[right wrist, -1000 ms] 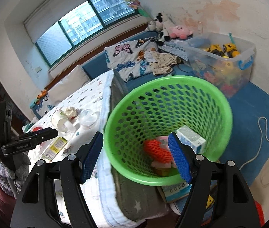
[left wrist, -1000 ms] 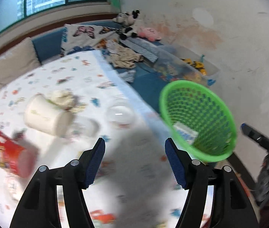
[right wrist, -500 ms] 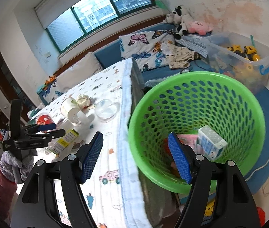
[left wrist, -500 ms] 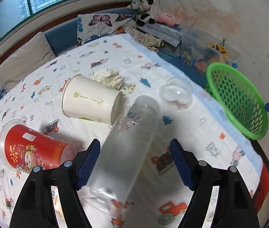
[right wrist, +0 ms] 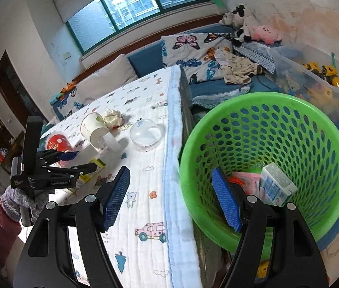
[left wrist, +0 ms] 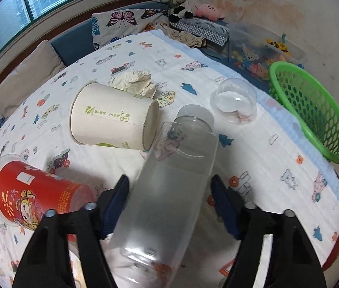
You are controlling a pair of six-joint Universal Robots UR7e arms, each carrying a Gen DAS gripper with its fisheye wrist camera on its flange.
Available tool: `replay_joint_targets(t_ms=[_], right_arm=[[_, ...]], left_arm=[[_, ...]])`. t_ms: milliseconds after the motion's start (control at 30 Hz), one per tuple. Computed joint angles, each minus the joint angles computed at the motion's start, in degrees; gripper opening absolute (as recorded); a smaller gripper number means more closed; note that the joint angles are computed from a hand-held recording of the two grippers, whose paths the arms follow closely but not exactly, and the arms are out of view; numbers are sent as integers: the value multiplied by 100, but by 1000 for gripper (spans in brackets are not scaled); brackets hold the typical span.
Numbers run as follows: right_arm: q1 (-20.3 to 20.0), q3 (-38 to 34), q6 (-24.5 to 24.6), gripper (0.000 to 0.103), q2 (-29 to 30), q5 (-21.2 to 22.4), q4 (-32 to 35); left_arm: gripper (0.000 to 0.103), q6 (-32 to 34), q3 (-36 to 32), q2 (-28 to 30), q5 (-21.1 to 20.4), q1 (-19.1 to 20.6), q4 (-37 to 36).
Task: Collect trash
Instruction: 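Grasp the clear plastic bottle with the left tool while the right tool moves toward the clear dome lid, then grasp the clear dome lid with the right tool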
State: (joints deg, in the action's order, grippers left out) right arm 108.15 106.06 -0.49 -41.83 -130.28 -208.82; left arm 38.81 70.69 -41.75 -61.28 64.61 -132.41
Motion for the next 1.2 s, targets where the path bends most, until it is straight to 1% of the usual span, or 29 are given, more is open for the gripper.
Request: replay_joint_targets(t_ms=[100, 200, 333, 467, 567, 833, 1000, 1200], right_arm=[[-14, -85, -38, 71, 20, 39, 115], [-20, -224, -100, 71, 66, 61, 267], [-43, -474, -203, 71, 155, 112, 548], [-78, -741, -271, 71, 286, 147, 801], [-104, -1015, -394, 68, 413, 151, 1014], [-151, -1949, -859, 63, 892, 34, 1619], [-193, -2542, -1107, 60, 1203, -117, 1981], [-282, -2986, -1081, 60, 1410, -230, 2353]], left_arm=[[63, 26, 6, -10, -85, 17, -18], [59, 83, 161, -86, -110, 6, -188], [56, 4, 352, -256, -271, 9, -224], [55, -105, 538, -438, -395, 22, -291], [55, -120, 709, -598, -457, 25, -381], [54, -158, 1040, -961, -584, 76, -364], [54, -188, 1085, -1015, -602, 113, -311], [54, -216, 1115, -1033, -612, 147, -237]])
